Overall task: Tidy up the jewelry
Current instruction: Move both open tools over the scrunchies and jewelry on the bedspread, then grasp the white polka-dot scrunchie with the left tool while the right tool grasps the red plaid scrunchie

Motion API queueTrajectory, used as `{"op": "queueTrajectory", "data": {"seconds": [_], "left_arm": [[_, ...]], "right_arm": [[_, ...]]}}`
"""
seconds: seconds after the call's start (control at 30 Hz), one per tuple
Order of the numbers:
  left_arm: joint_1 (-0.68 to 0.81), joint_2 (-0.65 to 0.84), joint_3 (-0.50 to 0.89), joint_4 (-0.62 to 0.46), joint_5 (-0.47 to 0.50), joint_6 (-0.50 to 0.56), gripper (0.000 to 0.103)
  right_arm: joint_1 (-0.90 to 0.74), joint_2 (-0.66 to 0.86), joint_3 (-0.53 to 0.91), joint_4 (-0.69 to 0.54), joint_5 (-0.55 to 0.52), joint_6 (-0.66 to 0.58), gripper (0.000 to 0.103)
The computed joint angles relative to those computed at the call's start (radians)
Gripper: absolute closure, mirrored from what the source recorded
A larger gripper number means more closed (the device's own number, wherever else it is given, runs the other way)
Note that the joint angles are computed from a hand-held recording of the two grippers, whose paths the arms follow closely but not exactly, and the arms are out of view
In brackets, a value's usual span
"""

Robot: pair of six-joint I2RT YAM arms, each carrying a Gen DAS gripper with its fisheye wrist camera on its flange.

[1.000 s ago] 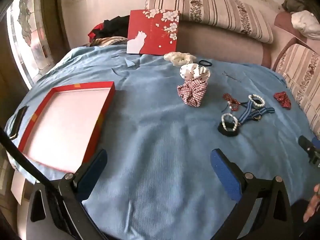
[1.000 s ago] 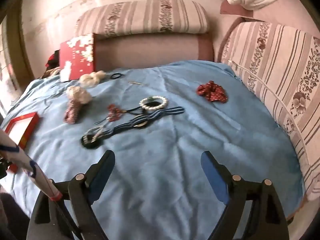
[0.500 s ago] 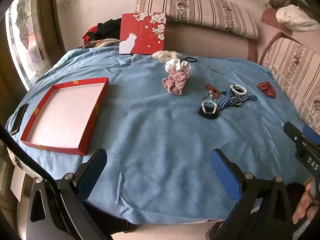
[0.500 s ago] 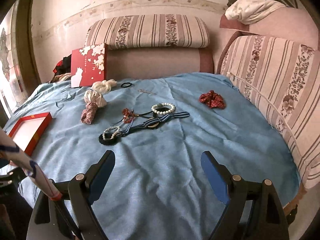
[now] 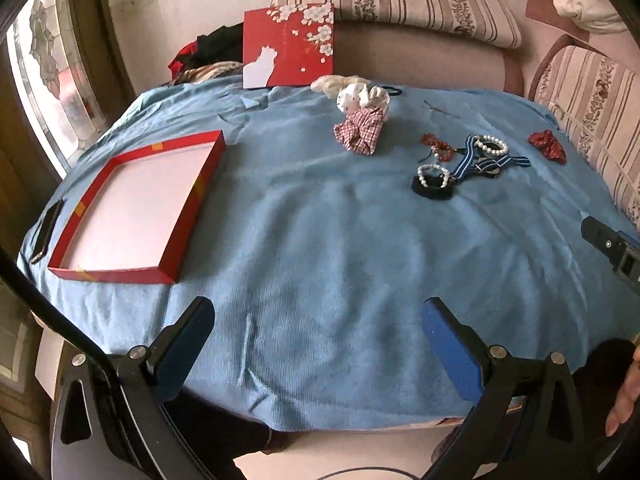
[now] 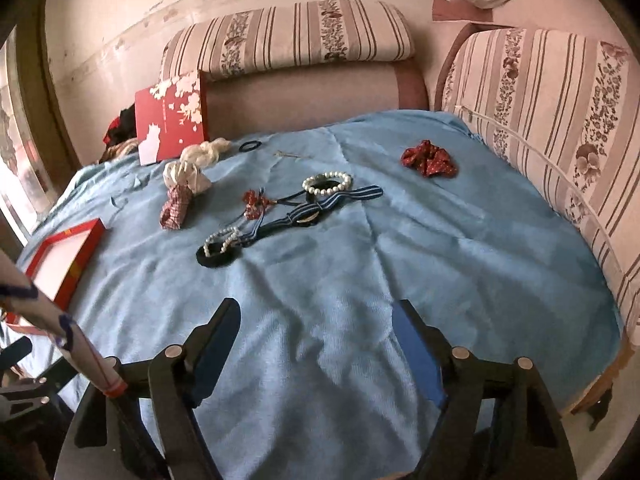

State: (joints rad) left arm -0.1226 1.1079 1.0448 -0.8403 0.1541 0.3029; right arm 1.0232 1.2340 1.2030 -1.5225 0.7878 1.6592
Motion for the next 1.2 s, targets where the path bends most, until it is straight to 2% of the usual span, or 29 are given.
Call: {"op": "queueTrajectory", "data": {"seconds": [0.07,0.2,0.33,0.57,0.73,0.83,0.93,1.07,1.2], "left_arm": [[0.011,0.003,-0.005,0.012,0.007,-0.003,0.001],[0.031,0.035,0.016,0.023,0.025,0.028,0.017],[0.075,0.122,0.107,0.010,0.088,0.040,0.018],[0.056,0.273,0.268,0.044,0.078,0.022,0.018],[0.010,0.401,0.389,0.067,0.075,-0.011,0.018],[-0.022,0.545,0.531,0.047,0.106,-0.055,0.018],[-0.046,0.688,0.680,0.018,0.133,-0.100,0.018],[-0.074,0.930,0.998,-0.100,0.193,-0.195,0.018],[-0.106,1.158,1.359,-0.248,0.232,-0.253,0.018]], "right_arm": [[-0.009,-0.007,-0.012,0.020,-0.008,-0.020,0.021],[-0.030,-0.012,-0.030,0.047,-0.027,-0.052,0.021],[-0.076,-0.031,-0.052,0.088,-0.050,-0.125,0.021],[-0.196,-0.051,-0.075,0.207,-0.068,-0.288,0.021],[-0.317,-0.042,-0.078,0.324,-0.093,-0.476,0.021],[-0.402,-0.037,-0.091,0.413,-0.113,-0.598,0.021],[-0.508,-0.037,-0.130,0.558,-0.183,-0.736,0.021],[-0.578,-0.034,-0.186,0.736,-0.245,-0.858,0.021],[-0.590,-0.013,-0.210,0.792,-0.269,-0.881,0.021]]}}
